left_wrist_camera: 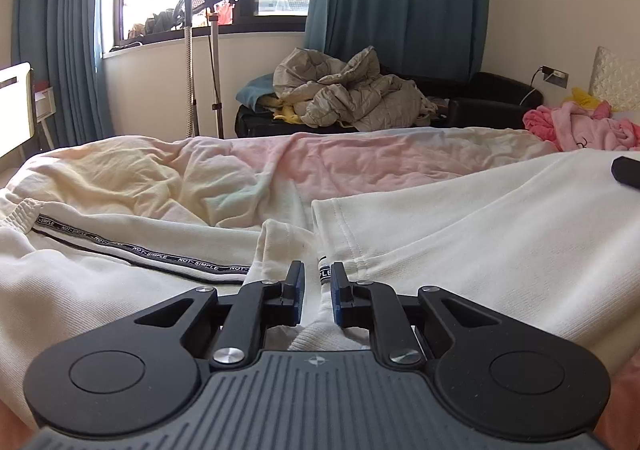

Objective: Fold clothes

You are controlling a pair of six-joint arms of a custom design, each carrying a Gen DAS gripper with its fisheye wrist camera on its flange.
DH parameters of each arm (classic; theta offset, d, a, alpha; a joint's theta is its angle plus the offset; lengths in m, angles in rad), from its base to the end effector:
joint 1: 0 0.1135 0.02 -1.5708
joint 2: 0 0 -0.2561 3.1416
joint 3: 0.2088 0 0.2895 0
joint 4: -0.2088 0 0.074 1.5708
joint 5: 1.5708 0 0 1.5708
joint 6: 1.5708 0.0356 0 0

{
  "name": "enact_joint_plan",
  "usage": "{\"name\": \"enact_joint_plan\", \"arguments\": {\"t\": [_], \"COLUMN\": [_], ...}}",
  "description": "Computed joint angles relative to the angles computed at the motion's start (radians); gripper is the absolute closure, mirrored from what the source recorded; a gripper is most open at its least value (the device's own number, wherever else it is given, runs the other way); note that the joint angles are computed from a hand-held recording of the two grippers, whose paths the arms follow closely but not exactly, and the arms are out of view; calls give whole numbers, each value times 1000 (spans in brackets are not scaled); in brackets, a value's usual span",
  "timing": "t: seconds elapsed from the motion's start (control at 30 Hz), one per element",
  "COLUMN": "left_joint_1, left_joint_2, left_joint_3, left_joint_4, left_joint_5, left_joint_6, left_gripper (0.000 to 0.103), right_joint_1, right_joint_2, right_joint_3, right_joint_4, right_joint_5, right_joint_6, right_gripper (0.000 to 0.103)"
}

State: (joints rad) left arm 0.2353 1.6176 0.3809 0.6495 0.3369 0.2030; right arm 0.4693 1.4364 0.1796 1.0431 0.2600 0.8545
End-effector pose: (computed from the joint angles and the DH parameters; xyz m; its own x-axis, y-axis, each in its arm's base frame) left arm 0.2664 0.0518 0.0618 -0.5181 0.0715 -0.8523 0.1552 0.9878 -0.0115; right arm 0.2148 0.0986 0.0935 -0.2848 0.6728 -0.6828 0.0028 0.7129 0.7013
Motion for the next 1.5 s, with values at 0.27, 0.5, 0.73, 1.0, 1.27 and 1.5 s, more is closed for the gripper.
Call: {"name": "enact_joint_plan", "arguments": {"t": [0.27,0.5,0.73,1.0,1.27,1.5], "left_joint_1": [-287,-101,235,530,763,919], "left_joint_2": [215,-18,-339,-294,-73,43], "left_joint_3": [37,3,-50,19,251,379], "left_joint_4": [178,-99,-443,-511,-489,-414], "left_joint_5": [-146,54,237,417,604,703], "left_joint_6": [-111,79,339,393,260,75], "left_gripper": [87,82,63,49,48,48], "right_joint_1": [-80,-86,-7,170,378,559], "right_joint_2": [-115,43,60,94,208,616], "right_joint_3": [-78,-40,-18,47,302,814], "right_joint_4": [22,146,147,130,29,38], "right_joint_5": [92,106,200,430,652,708], "right_joint_6": [-147,-183,-261,-417,-638,-884], "right_gripper": [85,85,85,85,85,85]}}
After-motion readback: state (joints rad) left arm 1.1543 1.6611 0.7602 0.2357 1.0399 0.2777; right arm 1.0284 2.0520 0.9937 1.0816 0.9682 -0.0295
